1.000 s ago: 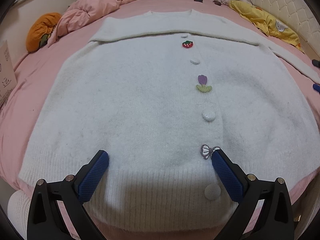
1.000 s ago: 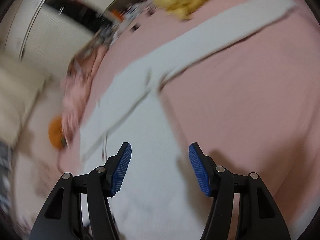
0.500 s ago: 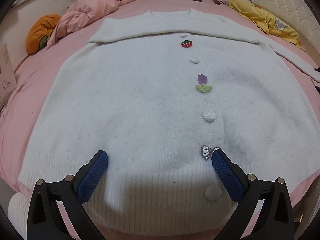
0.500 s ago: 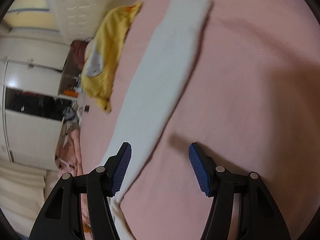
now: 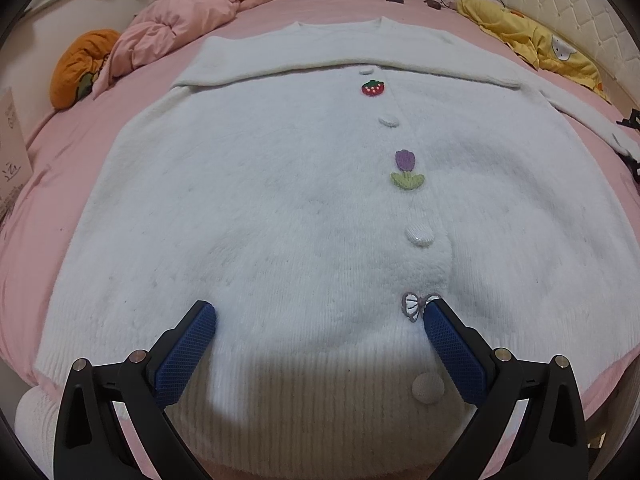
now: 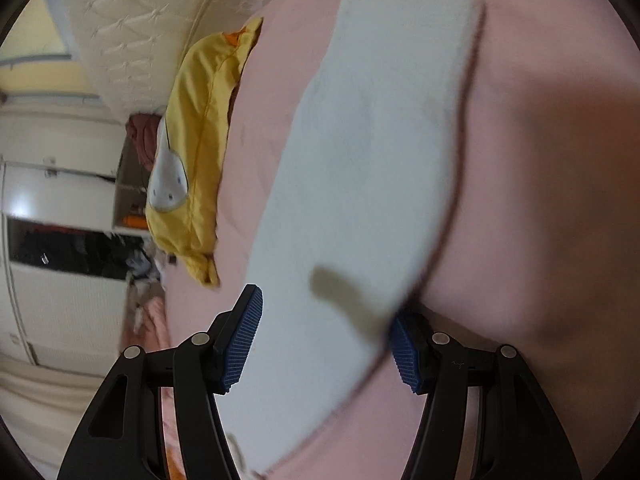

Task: Fold clothes
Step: 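Grasp the other sleeve cuff with the right gripper, then carry the held sleeve across the cardigan body with the right gripper, release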

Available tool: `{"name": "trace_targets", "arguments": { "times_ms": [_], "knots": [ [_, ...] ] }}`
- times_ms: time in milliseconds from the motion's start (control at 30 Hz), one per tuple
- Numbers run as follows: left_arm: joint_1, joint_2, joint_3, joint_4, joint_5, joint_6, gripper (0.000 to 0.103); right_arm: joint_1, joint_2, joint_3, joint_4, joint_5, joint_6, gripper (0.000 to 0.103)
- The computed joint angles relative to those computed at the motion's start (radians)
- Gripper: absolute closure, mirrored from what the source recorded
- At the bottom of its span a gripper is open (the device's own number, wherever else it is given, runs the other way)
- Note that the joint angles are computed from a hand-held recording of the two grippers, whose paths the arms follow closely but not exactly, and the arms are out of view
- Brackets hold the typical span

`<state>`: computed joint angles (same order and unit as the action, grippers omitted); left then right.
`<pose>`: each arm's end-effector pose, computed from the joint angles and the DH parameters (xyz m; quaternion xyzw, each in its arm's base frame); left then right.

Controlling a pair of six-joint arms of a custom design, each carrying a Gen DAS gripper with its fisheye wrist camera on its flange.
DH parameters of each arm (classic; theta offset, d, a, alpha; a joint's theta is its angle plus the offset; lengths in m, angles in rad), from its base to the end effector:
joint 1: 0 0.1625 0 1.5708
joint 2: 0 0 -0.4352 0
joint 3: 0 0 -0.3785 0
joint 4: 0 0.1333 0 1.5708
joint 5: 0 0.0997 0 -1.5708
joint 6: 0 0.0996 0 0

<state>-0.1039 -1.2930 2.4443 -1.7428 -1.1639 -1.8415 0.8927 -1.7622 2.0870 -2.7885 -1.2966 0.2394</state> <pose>-0.2697 -0.1455 0.1016 0.0227 0.8692 -0.2610 0.4194 -0.1343 -0.4223 0.4865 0.3428 0.8273 -0.4443 0.0273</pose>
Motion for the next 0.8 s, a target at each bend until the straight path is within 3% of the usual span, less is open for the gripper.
{"name": "trace_targets", "arguments": {
  "times_ms": [100,200,267,300,400,467,633,800],
  "knots": [
    [0.001,-0.002,0.001,0.002,0.001,0.001,0.000,-0.014,0.032,-0.026,-0.025,0.045,0.018,0.042],
    [0.003,-0.002,0.001,-0.001,0.001,0.001,0.000,-0.009,0.044,-0.041,-0.028,0.042,0.003,0.043],
    [0.006,0.000,0.001,-0.003,0.004,-0.001,0.000,0.015,0.040,-0.032,-0.055,-0.038,-0.017,0.067],
    [0.007,0.001,0.000,-0.003,0.006,-0.001,0.000,0.021,0.035,-0.023,-0.063,-0.080,-0.029,0.092],
    [0.004,-0.001,0.004,-0.008,0.009,-0.006,0.000,-0.026,0.016,0.018,-0.107,-0.019,-0.034,0.095],
    [0.004,-0.003,0.006,-0.010,0.012,-0.007,0.000,-0.008,0.006,0.024,-0.115,-0.055,-0.069,0.095],
    [-0.002,0.000,0.011,-0.015,0.018,-0.014,0.000,0.147,0.013,-0.010,-0.115,-0.240,-0.242,0.095],
    [-0.005,-0.004,0.016,-0.021,0.023,-0.020,0.000,0.396,0.065,-0.041,-0.132,-0.473,-0.421,0.096]
  ]
}}
